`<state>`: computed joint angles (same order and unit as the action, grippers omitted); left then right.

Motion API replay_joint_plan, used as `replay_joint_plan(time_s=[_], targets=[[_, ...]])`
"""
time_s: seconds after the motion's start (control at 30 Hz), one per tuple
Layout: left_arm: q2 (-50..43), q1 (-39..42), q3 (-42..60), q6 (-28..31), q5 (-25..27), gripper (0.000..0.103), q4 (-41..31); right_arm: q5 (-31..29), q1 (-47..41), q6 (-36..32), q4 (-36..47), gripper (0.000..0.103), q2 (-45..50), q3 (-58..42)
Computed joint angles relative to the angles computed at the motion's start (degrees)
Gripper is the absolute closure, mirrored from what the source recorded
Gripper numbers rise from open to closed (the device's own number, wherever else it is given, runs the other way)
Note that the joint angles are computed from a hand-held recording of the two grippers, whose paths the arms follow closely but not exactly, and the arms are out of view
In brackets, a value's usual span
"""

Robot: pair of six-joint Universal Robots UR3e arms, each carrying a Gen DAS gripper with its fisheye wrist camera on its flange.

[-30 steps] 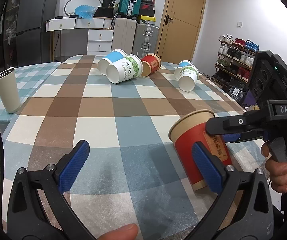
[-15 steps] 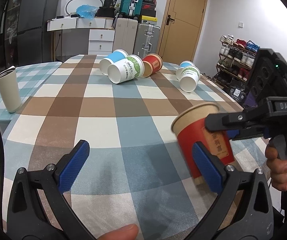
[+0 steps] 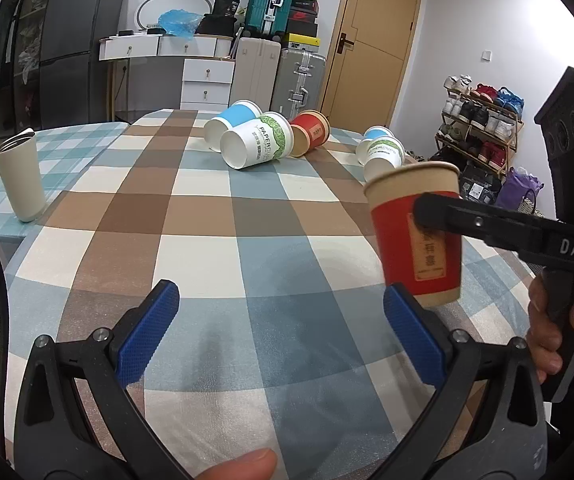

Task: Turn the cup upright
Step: 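Lift and rotate the red kraft cup upright with the right tool, then lower the upright red cup onto the table and open the right tool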

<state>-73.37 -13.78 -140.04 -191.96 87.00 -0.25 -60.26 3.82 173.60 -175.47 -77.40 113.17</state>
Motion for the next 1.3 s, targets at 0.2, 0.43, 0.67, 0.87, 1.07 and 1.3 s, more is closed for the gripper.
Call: replay_joint_plan(time_s=[0.2, 0.43, 0.67, 0.87, 1.07, 1.3], targets=[[-0.1, 0.4, -0.2, -0.2, -0.5, 0.001, 0.6, -5.5, 3.5, 1.5, -2.2, 0.04, 4.8, -4.5], [-0.1, 0.7, -0.2, -0.2, -0.8, 0.001, 0.5, -8.3, 4.7, 2.4, -1.6, 0.04, 7.3, -7.4], [0.1, 1.0, -0.5, -0.4, -1.1, 0.001, 0.5, -7.1, 4.0, -1.3, -2.8, 0.04, 3.5, -2.5], [0.1, 0.7, -0.6, -0.1, -0.8, 0.001, 0.9, -5.8, 3.0, -7.2, -5.5, 0.04, -1.6, 5.5], [-0.2, 0.3, -0.5, -0.1, -0.4, 0.001, 1.2, -8.4, 4.9, -10.1, -14.2, 0.04, -1.8, 11.6], [-0.2, 0.3, -0.5, -0.2, -0.4, 0.001, 1.2, -14.3, 7.9, -9.2, -19.9, 0.041, 2.0, 10.8]])
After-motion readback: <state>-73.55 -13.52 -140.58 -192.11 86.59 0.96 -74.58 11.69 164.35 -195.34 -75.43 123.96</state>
